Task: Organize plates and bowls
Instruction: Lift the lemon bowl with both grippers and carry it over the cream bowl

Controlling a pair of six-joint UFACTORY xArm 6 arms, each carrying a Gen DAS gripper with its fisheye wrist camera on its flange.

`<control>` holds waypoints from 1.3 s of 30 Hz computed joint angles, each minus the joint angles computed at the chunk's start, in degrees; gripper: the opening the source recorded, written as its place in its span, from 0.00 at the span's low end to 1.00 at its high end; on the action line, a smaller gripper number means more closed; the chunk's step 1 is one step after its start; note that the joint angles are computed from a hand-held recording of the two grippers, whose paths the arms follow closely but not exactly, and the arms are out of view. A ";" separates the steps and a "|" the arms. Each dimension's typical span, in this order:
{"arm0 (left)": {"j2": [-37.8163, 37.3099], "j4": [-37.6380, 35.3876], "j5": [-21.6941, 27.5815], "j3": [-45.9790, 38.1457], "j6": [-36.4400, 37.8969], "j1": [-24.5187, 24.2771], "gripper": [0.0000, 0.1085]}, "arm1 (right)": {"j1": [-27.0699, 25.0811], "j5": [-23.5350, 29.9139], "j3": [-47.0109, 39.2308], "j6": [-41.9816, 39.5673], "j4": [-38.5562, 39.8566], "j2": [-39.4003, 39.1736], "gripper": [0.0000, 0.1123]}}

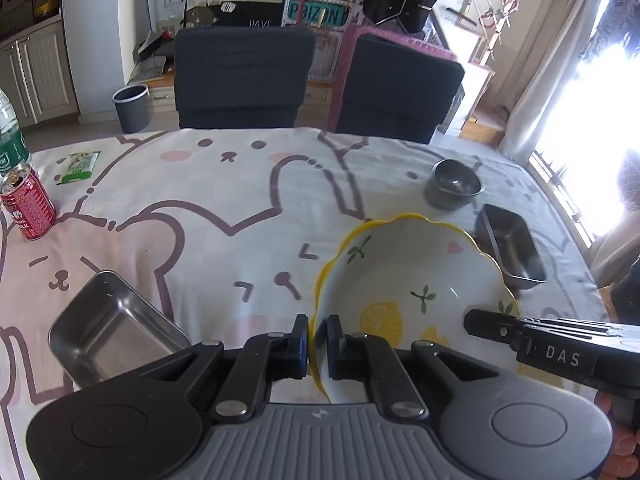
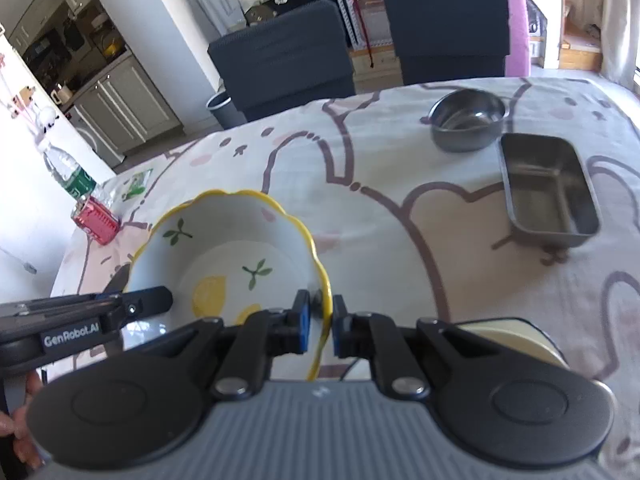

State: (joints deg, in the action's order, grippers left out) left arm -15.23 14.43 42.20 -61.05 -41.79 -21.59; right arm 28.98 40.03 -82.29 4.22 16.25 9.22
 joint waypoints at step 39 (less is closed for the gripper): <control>5.97 0.80 -4.64 -2.10 -12.01 -13.61 0.10 | -8.62 0.46 20.43 2.80 -9.14 -20.47 0.10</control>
State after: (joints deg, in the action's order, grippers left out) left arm -9.26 15.24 37.57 -63.15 -53.80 -35.20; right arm 20.36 40.50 -61.86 7.02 7.11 -11.25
